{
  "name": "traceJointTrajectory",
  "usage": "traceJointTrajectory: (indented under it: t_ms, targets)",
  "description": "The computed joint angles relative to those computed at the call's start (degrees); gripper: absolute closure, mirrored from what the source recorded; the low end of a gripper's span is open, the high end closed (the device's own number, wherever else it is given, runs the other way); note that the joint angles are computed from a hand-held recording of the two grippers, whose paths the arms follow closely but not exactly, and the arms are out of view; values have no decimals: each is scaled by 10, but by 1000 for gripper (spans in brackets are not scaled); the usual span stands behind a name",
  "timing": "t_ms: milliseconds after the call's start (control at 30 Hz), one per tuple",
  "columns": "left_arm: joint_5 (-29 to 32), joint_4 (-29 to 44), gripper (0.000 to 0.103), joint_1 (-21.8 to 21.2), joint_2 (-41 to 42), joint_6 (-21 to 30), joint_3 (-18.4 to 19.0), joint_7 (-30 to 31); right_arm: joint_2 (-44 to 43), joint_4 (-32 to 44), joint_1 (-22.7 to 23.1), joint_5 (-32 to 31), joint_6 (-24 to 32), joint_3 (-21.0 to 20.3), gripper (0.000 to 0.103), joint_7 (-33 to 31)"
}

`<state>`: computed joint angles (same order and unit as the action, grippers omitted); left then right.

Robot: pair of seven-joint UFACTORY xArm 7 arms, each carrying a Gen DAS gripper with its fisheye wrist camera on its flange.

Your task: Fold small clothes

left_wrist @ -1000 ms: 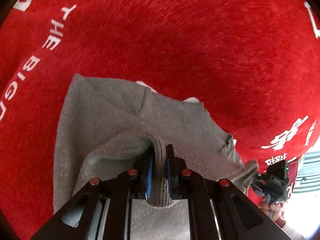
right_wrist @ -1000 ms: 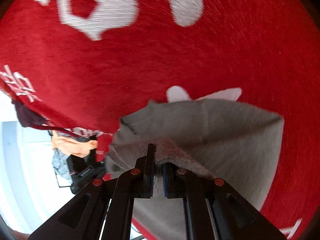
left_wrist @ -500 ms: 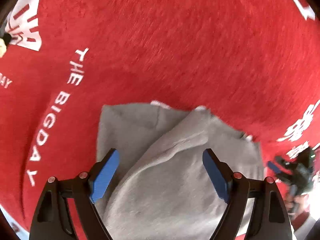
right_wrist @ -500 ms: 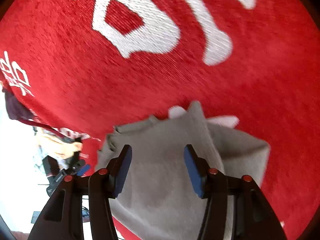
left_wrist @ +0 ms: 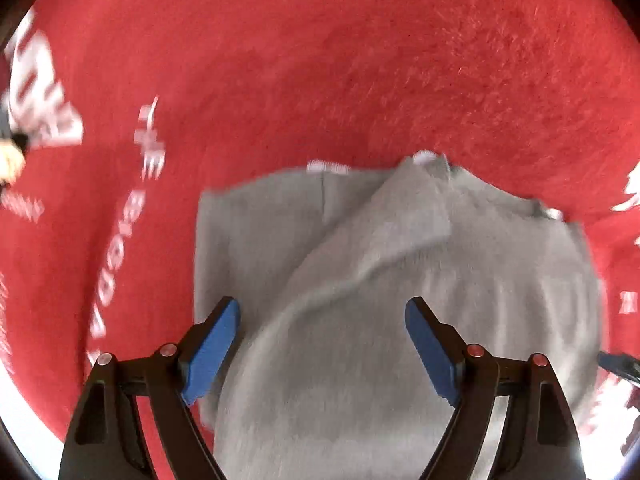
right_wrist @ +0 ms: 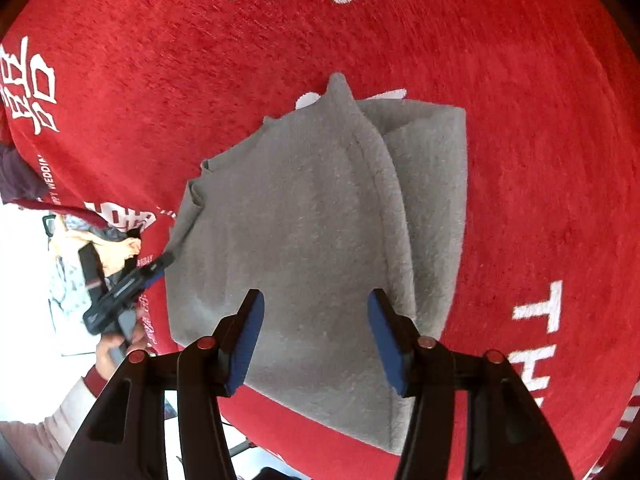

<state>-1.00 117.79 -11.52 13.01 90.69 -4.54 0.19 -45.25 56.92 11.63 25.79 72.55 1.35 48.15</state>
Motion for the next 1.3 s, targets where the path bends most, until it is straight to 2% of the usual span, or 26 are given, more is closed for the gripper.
traceJointTrajectory:
  t_ms: [100, 200, 300, 400, 467, 567, 700, 733, 767, 833, 933, 1033, 1133, 1200, 1300]
  targets:
    - [63, 38, 18, -33, 45, -24, 3, -46, 21, 24, 5, -17, 14, 2, 44, -21]
    - [107, 93, 18, -49, 88, -21, 20, -84, 27, 36, 8, -25, 27, 5, 44, -39]
    - [105, 166, 18, -41, 132, 17, 33, -102, 17, 31, 4, -26, 37, 6, 44, -36]
    - [91, 216, 18, -24, 152, 55, 37, -92, -4, 21, -2, -28, 53, 7, 44, -26]
    - [45, 202, 18, -1, 133, 57, 21, -66, -9, 20, -4, -30, 57, 8, 44, -24]
    - [-16, 123, 18, 18, 75, 34, -5, 8, -6, 25, -7, -38, 60, 10, 44, -29]
    - [-45, 87, 18, 2, 57, 59, -18, 62, 18, 41, 0, -41, 47, 9, 44, -60]
    - [-42, 80, 19, -4, 57, 55, -16, 61, 25, 44, 2, -40, 44, 9, 46, -67]
    - [-42, 76, 26, -8, 61, 51, -14, 53, 34, 48, 6, -37, 39, 9, 49, -76]
    - [-39, 72, 28, -13, 71, 30, -5, 13, 49, 53, 13, -30, 33, 10, 56, -91]
    - [-26, 101, 37, -12, 97, 16, 6, -26, 62, 51, 23, -21, 45, 15, 57, -101]
    - [45, 151, 37, -24, 134, 23, 29, -50, 56, 36, 22, -14, 56, 19, 57, -94]
    - [40, 205, 37, -1, 162, 49, 37, -78, 40, 28, 20, -11, 58, 19, 57, -86]
    - [49, 197, 37, 5, 152, 44, 40, -74, 33, 28, 19, -13, 66, 18, 57, -85]
    - [51, 178, 37, 19, 127, 67, 36, -38, 19, 29, 16, -18, 79, 14, 57, -84]
